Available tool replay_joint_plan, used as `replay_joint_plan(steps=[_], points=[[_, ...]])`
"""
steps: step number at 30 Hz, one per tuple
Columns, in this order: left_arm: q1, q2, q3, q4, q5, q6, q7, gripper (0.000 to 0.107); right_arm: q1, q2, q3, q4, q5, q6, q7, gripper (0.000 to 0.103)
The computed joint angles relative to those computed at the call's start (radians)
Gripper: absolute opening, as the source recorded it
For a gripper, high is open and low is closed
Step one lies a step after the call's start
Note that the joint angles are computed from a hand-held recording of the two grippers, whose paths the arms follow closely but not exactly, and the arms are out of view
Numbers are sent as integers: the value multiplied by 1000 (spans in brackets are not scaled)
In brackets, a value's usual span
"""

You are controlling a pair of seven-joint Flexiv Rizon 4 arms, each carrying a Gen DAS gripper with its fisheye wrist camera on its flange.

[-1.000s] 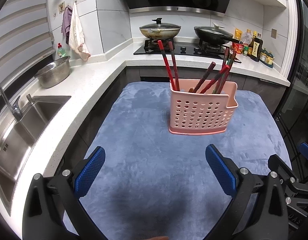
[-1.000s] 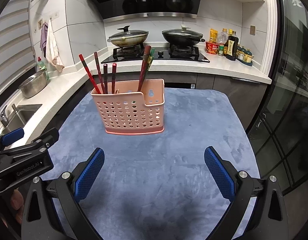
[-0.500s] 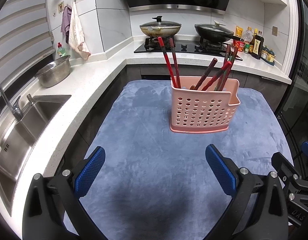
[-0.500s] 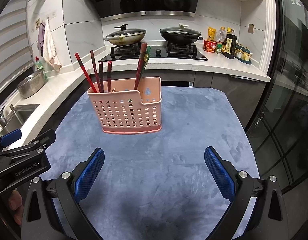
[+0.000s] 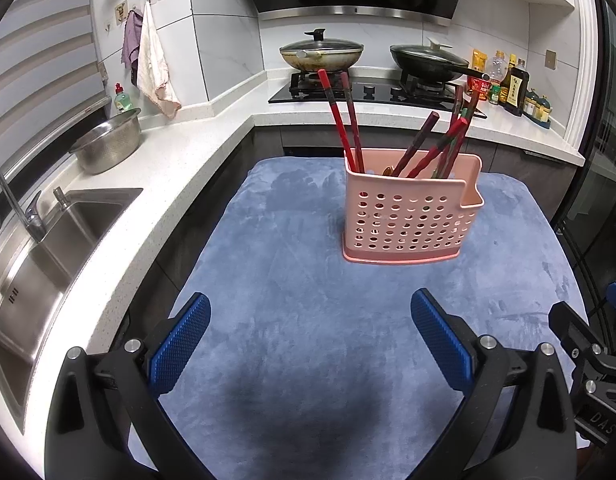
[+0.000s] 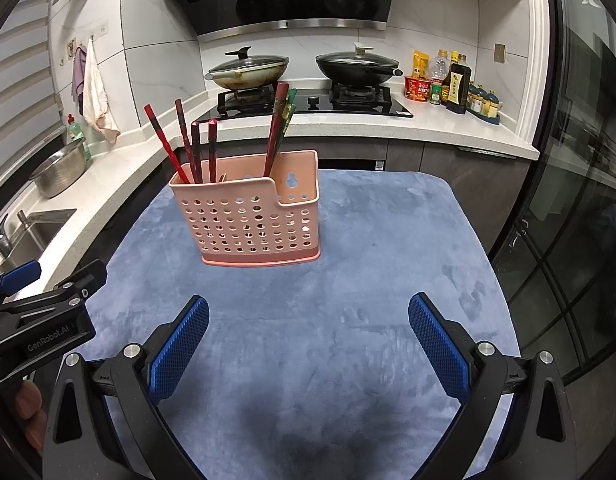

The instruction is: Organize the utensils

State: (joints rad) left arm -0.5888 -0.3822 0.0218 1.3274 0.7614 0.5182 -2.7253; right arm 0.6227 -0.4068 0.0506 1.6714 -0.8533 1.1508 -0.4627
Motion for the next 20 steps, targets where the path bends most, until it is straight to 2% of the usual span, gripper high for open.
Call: replay_joint_plan(steps=[20], points=[[14, 9, -2, 26, -8, 21, -6, 96, 1, -1, -4, 5, -2, -5, 14, 96]])
